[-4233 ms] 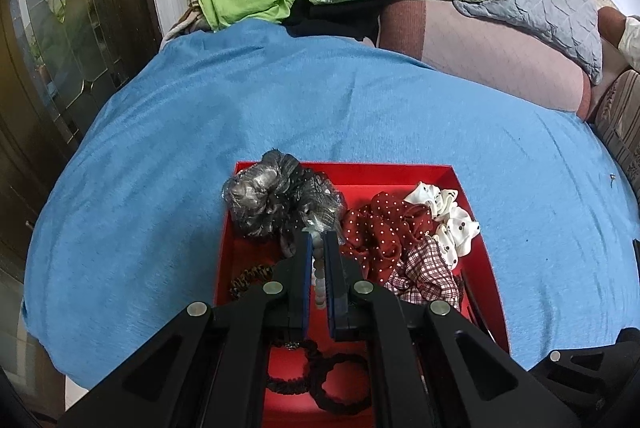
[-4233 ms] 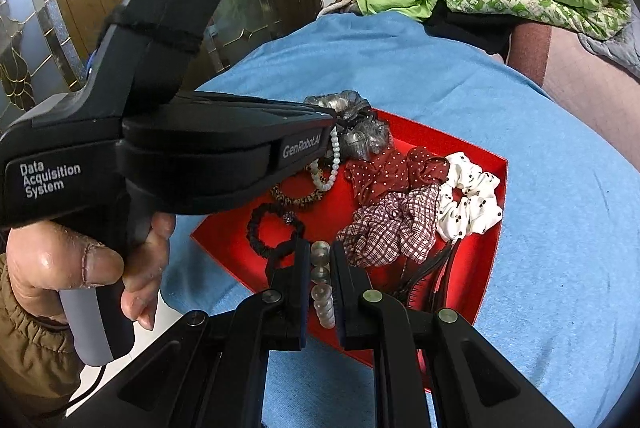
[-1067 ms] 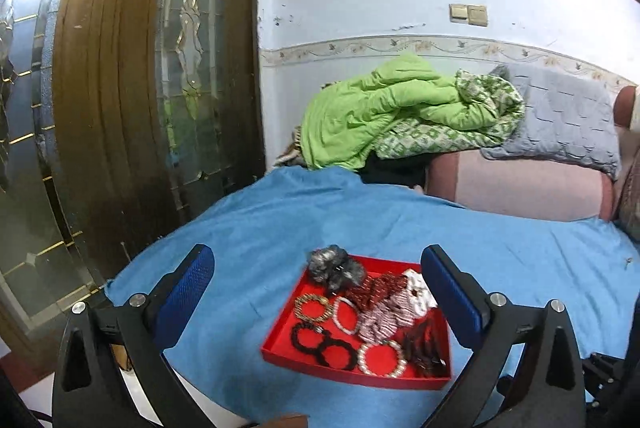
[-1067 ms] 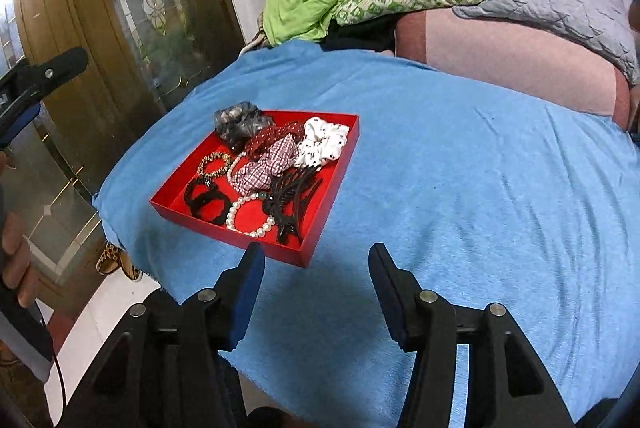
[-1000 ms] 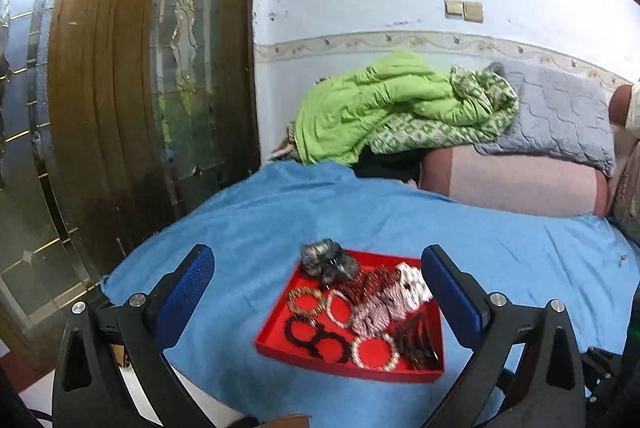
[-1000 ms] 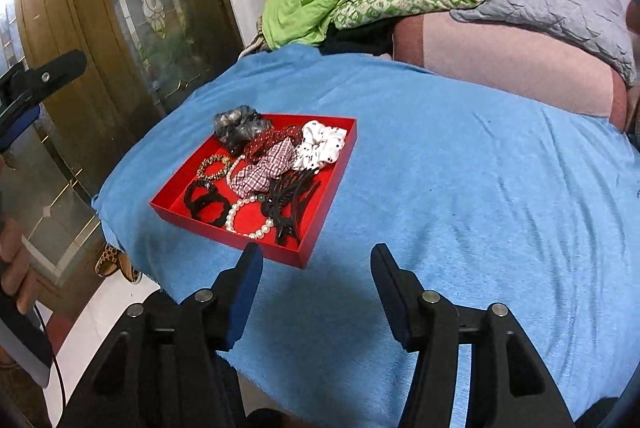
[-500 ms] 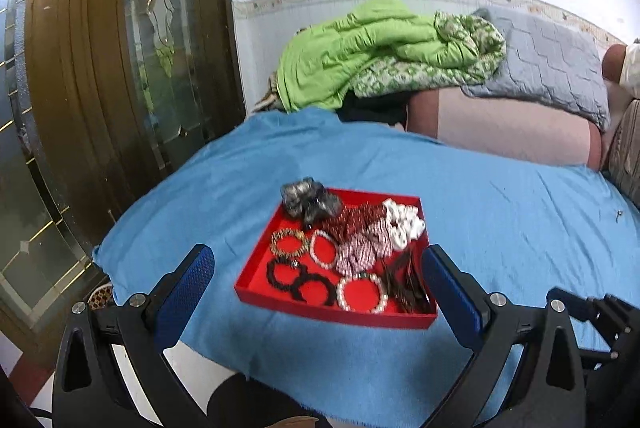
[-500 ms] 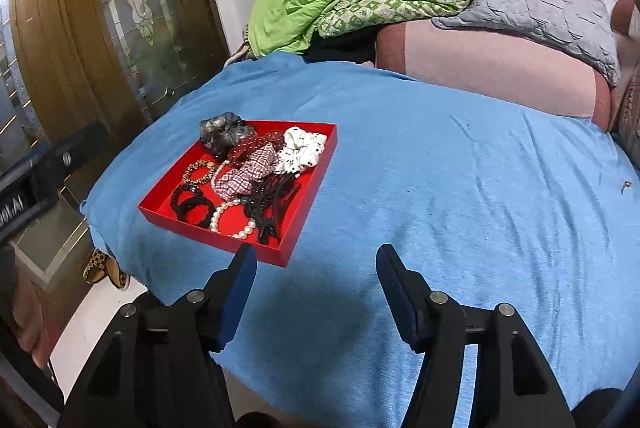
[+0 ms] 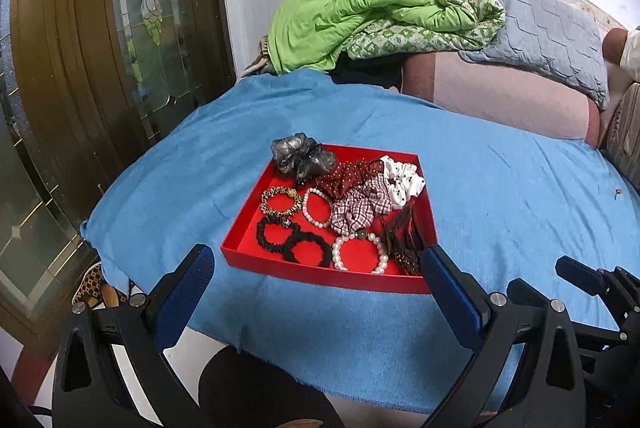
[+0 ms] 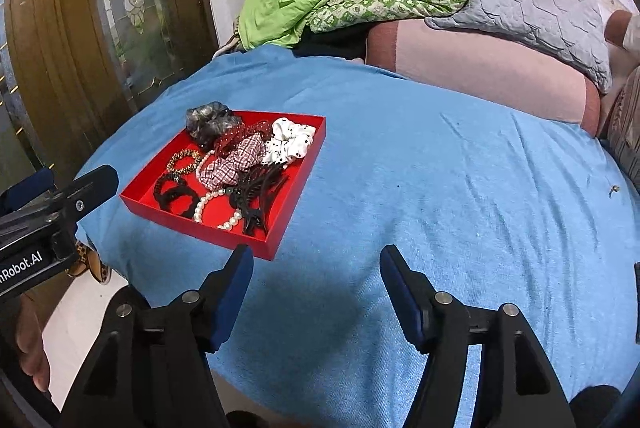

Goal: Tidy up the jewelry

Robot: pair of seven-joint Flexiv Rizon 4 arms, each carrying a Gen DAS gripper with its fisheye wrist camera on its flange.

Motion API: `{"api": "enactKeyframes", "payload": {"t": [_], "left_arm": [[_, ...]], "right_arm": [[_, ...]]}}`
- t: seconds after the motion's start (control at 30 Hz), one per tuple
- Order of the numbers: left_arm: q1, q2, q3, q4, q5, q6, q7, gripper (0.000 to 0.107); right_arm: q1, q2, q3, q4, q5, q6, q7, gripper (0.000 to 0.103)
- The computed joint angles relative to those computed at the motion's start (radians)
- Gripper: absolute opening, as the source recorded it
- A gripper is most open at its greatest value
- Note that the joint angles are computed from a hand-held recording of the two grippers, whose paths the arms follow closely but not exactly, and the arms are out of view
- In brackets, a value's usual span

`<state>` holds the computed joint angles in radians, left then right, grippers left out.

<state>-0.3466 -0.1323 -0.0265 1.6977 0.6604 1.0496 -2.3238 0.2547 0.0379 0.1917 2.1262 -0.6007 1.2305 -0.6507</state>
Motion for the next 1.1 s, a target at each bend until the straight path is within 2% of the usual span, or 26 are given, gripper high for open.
{"api": "enactKeyframes", "payload": {"t": [0.57, 1.1], "left_arm": [[0.010, -0.032, 0.005, 0.032, -0.138, 0.014, 0.098, 0.103], [0.013, -0.061, 0.017, 0.047, -0.226, 0.024, 0.159, 0.103]], "right_arm": [[0.005, -0.013, -0.002, -0.002, -0.038, -0.041, 0.040, 0.075], [0.027, -0.037, -0.003, -0.013, 0.001, -0.070, 0.006, 0.076]]}}
